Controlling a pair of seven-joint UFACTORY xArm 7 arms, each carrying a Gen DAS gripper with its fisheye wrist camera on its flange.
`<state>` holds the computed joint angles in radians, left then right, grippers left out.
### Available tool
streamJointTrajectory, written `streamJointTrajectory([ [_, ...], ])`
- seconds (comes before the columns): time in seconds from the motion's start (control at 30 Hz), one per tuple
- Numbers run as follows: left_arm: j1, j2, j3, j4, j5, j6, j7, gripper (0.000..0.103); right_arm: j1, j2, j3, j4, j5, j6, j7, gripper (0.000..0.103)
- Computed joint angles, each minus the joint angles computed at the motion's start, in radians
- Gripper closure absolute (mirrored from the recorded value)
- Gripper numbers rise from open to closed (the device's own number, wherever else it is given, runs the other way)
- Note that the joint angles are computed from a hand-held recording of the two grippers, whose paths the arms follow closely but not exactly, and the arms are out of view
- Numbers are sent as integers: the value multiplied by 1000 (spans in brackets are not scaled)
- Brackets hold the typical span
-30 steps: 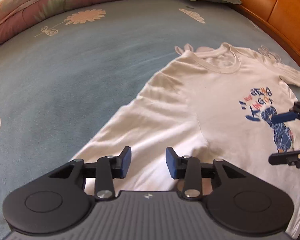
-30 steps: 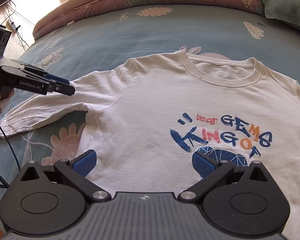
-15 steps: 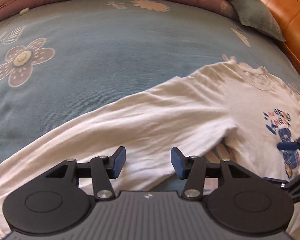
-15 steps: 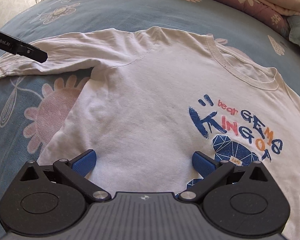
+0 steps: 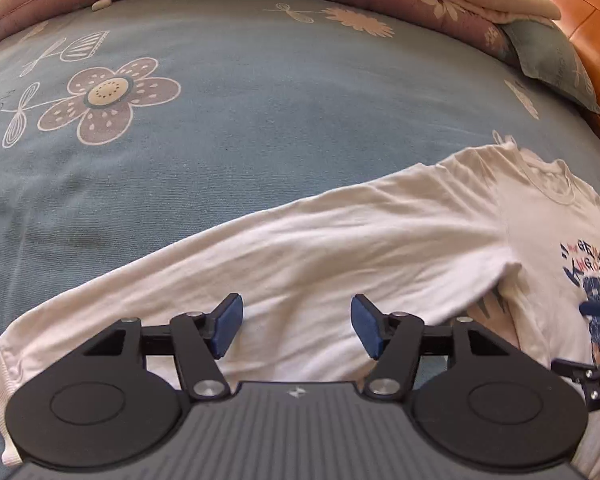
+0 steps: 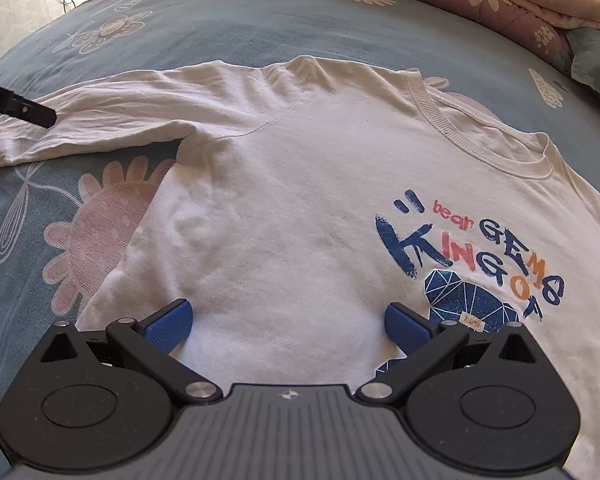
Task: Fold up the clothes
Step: 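Smooth the folded sleeve flat with the left gripper while the right gripper presses the shirt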
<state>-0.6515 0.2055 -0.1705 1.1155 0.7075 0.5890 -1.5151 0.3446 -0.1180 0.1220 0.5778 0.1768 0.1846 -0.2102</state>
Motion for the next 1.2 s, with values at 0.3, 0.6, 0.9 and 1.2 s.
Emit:
streamJointTrajectory([
  [0.3, -4, -161, -67, -135, -20, 152, -112, 36, -3, 20, -10, 134, 70, 195, -94, 0],
  [0.6, 54, -191, -98, -207, -17, 335, -380, 25, 54, 358, 104, 527, 140, 12, -17, 0],
  [0.9, 156, -329, -100, -387, 18, 108, -253, 24, 135, 627, 213, 761, 94, -5, 108, 0],
  [1.2, 196, -329, -147, -326, -11, 180, -183, 25, -133, 663, 536, 807, 295, 101, -220, 0],
])
